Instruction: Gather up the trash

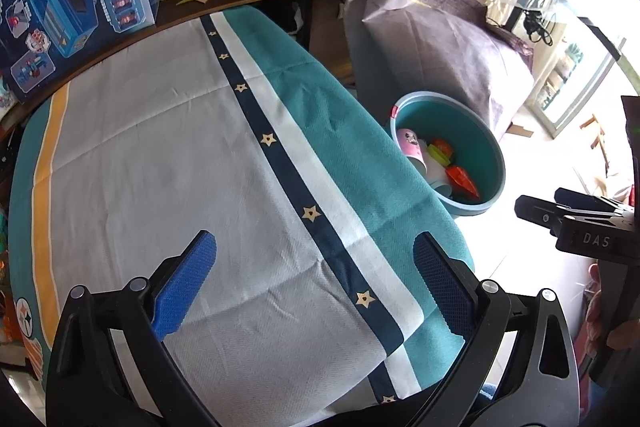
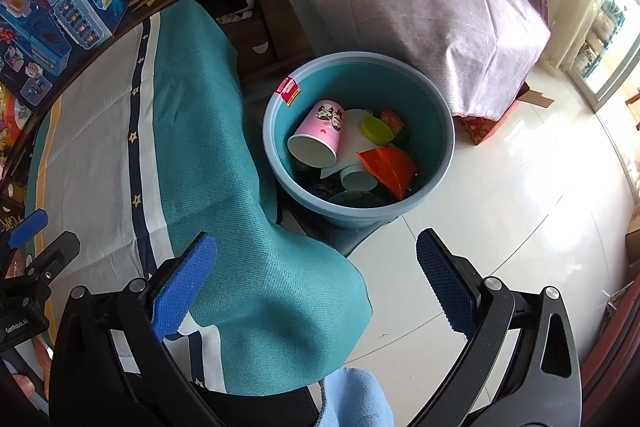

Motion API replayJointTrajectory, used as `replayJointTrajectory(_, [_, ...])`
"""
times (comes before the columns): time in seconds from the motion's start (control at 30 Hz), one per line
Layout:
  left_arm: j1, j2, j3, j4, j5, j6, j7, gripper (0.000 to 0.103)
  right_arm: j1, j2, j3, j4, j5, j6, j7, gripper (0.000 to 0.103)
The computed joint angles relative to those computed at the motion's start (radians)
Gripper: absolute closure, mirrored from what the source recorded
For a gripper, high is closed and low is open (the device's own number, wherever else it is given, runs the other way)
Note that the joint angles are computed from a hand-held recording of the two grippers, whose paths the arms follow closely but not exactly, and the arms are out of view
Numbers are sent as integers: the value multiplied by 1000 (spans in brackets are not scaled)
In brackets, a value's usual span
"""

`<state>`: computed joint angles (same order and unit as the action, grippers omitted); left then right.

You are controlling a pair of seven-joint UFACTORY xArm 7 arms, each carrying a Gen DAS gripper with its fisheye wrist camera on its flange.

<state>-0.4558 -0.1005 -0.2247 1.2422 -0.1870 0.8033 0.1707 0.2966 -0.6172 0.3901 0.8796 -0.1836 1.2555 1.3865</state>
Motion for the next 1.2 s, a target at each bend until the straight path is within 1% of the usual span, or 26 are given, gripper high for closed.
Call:
replayJointTrajectory(0.63, [-2, 2, -2, -1, 9, 3, -8, 4, 3, 12, -2, 9, -6, 6, -2, 7])
replayJointTrajectory(1.2, [-1, 13, 0, 0, 3, -2, 4, 4, -5, 30, -12, 23, -15, 5, -26, 7])
